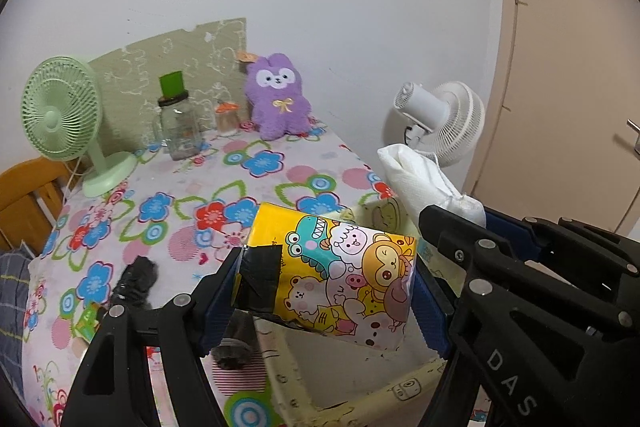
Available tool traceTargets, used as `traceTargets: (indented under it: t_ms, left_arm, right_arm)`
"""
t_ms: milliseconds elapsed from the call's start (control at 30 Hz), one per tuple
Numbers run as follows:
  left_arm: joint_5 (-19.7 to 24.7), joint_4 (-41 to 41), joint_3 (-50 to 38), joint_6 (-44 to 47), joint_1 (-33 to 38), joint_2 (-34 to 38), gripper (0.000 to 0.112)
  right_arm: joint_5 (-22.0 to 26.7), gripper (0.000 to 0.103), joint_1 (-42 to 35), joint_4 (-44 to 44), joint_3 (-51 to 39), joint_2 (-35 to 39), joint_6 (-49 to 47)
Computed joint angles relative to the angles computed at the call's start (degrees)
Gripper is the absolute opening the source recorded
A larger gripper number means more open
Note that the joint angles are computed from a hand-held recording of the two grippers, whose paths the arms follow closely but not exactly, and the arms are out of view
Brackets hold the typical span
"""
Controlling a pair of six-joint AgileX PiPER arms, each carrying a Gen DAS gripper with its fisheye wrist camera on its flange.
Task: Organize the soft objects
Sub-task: 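Carry the yellow pack with the left tool while the right tool carries the white cloth over the box, then open the left tool to drop the yellow pack into the box while the right tool releases the cloth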
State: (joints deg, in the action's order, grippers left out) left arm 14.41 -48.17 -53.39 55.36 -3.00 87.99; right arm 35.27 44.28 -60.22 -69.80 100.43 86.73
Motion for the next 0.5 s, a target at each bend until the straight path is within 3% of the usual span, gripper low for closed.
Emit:
traceTargets:
  t_ms: [300, 500]
  left_arm:
    - [0.7, 7.2, -2.9, -6.9, -2.2, 4.7, 0.080]
    - [1.2, 10.1, -4.3, -9.7, -2.9, 6.7, 0.099]
  right_arm:
    - [-2.0, 0.020, -3.2, 3.1, 0.7, 1.7, -0.8]
    - [-4.2, 0.020, -5.0, 4.9, 1.0, 2.6, -1.2]
